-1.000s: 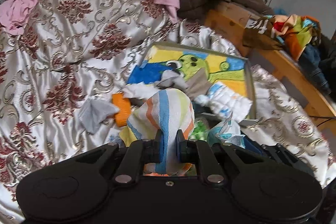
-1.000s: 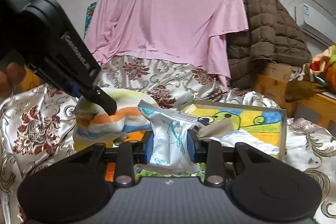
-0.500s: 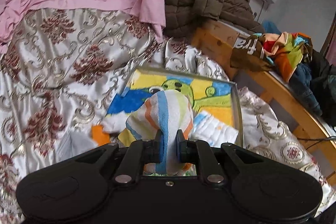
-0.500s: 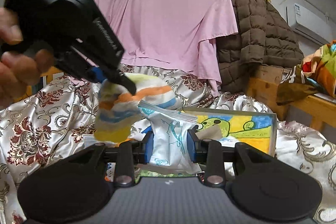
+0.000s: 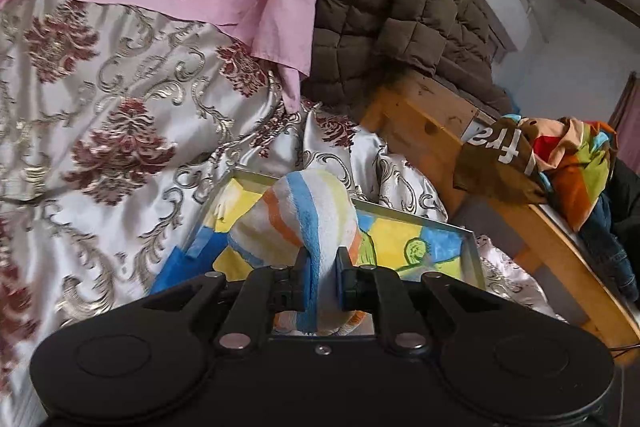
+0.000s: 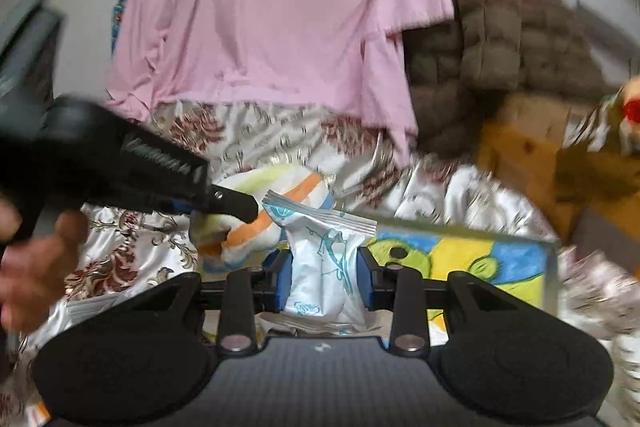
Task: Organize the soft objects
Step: 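Lift the striped towel and white packet and carry both toward the tray, then lower the striped towel and white packet into the tray and open both tools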
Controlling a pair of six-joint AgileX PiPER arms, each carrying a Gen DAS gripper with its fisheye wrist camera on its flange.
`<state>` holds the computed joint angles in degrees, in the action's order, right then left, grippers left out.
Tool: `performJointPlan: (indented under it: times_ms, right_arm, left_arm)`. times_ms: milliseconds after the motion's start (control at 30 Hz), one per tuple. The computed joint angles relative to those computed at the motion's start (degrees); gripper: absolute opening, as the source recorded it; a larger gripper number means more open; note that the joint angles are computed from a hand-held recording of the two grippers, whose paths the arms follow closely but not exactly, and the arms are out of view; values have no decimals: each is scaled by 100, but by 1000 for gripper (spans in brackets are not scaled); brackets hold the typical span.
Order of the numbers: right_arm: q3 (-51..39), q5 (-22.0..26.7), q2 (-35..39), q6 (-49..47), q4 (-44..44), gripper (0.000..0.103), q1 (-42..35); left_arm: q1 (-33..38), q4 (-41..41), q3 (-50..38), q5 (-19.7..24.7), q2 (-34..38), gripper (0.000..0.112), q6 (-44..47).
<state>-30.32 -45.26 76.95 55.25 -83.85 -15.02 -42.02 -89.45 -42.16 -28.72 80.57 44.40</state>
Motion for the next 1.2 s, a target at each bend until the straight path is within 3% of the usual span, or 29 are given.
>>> performJointPlan:
  times_ms: [67,200,300,400,600,800,967,1200]
  right_arm:
    - [-400,401,510,278,22,37,428]
    - [-1107,746,1301,1335,-488,37,783]
    - [-1407,944,1600,1824,-781,37,935]
    - [-1559,1235,1728,2024,-958,37,1135]
    - [-1657,1982,1708,2554,-1466,37,1683]
    - [-1294,2603,1472,1323,-637,43,2042]
    - [-1169,2650,1257,1242,-637,51,2040]
    - [-997,2446,981,1218,-756,54,1782]
  left_arm:
    - [297,946,164,275,229,12,-968]
    - [739,2365,411,508,638,12,-2564]
    - [962,2797,542,569,885,12,-3087]
    - [1100,2164,440,742,1121,12,-2474]
    - [1237,2072,444,946,1338,14,-2376]
    - [1042,1063,338,872,1308,17,-1274]
    - [901,629,363,659,1159,22,-1064]
    - [718,229,434,398,960,34,-846]
